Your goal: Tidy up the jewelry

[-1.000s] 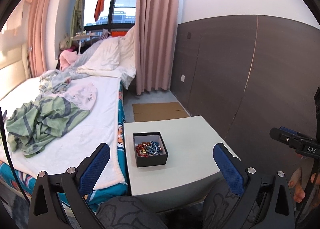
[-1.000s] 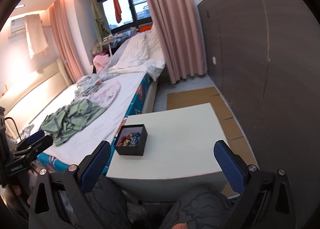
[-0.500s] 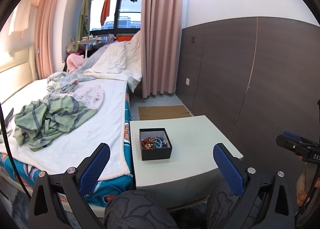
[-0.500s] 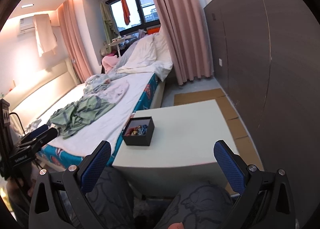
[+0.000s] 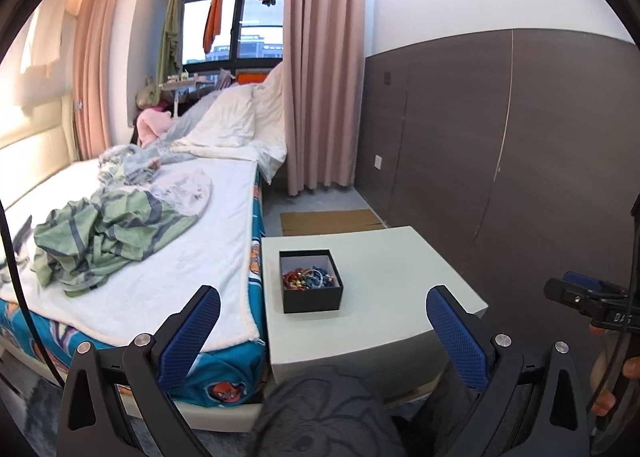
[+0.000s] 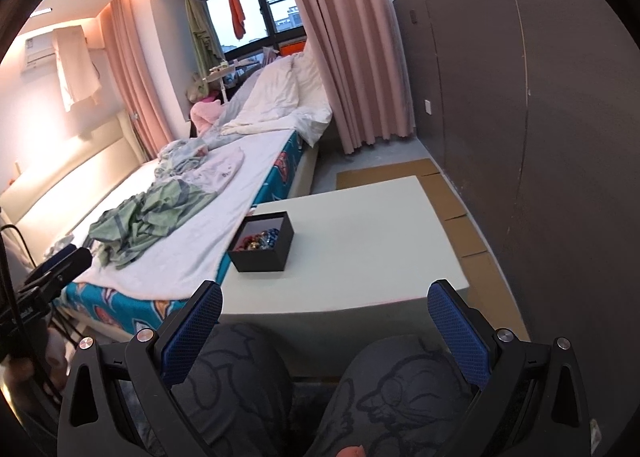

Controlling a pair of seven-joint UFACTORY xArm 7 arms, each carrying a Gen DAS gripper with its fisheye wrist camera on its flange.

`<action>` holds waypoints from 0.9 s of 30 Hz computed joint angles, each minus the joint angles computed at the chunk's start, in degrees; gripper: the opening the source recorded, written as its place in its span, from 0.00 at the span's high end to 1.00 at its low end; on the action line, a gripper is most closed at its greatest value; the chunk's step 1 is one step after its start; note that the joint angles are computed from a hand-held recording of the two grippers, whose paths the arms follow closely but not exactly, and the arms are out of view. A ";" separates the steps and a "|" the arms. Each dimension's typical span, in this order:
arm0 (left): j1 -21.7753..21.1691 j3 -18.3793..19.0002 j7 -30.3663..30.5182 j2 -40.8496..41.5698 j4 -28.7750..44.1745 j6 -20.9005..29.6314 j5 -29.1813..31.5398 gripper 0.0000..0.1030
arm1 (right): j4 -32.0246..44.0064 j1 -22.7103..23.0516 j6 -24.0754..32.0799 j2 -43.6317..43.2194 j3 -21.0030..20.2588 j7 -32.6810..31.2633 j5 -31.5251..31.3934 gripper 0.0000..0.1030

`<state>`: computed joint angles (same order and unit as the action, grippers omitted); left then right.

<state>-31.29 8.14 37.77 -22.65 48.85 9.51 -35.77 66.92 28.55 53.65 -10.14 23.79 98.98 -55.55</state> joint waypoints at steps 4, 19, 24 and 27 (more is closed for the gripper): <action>-0.44 0.29 0.51 0.21 0.22 0.32 -0.61 0.00 | 0.01 0.09 0.51 -0.05 0.16 -0.38 -0.05 0.00; 0.24 0.45 -0.11 -0.31 -0.06 0.47 -1.00 0.00 | 1.35 1.02 0.54 1.33 -0.11 -0.38 -2.18 0.00; 0.11 0.46 0.10 -0.62 -0.28 0.72 -1.24 0.00 | 2.18 1.72 1.82 2.06 -0.13 -0.54 -2.72 0.00; 0.25 0.05 0.44 -0.80 -0.93 -0.87 -1.01 0.00 | 2.24 2.08 1.88 2.13 -0.39 -0.24 -2.76 0.00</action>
